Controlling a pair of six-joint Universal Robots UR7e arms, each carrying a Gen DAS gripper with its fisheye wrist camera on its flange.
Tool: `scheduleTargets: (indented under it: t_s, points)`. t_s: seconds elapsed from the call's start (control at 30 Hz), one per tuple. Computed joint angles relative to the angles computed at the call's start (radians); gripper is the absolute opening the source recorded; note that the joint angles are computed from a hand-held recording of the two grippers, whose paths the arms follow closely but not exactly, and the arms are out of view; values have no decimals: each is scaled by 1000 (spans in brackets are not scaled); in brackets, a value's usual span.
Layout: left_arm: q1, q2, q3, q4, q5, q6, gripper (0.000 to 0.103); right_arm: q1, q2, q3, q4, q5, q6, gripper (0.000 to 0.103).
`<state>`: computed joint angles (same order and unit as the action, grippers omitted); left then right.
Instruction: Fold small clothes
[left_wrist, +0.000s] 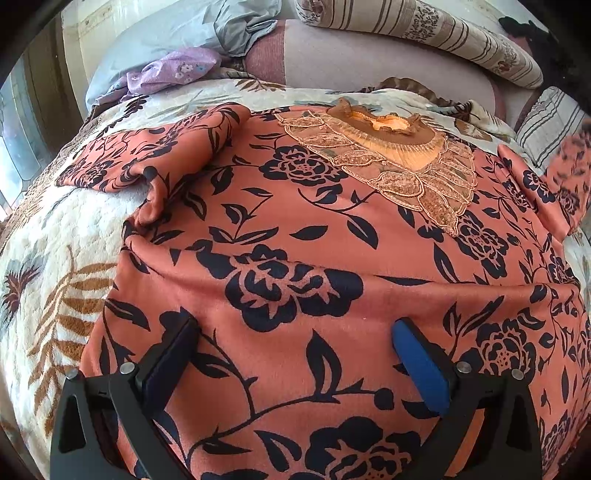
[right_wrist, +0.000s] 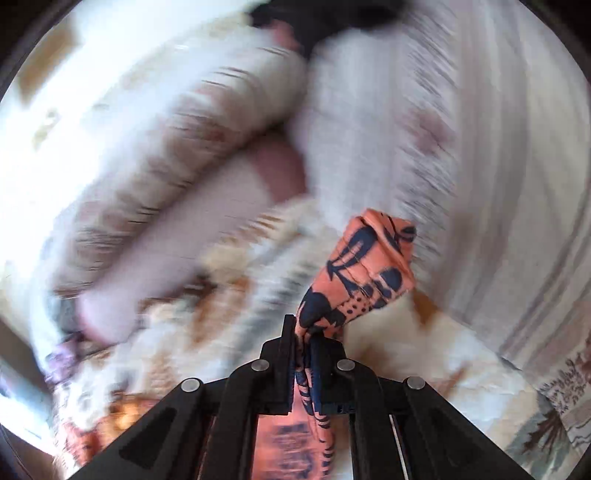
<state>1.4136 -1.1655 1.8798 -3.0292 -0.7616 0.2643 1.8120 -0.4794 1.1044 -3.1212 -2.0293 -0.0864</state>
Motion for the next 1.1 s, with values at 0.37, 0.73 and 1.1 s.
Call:
scheduleTargets:
  t_s: [0.37, 0.73, 1.1]
  points:
    - [38, -92, 3, 94, -146, -176, 103, 223, 194, -52, 36, 338, 15, 27]
    - [116, -177, 12, 7, -287, -428, 103, 93, 194, 277, -72, 277, 158, 96]
    - [36, -126, 97, -370, -97, -184, 103, 161, -131, 973, -694, 57, 267, 96]
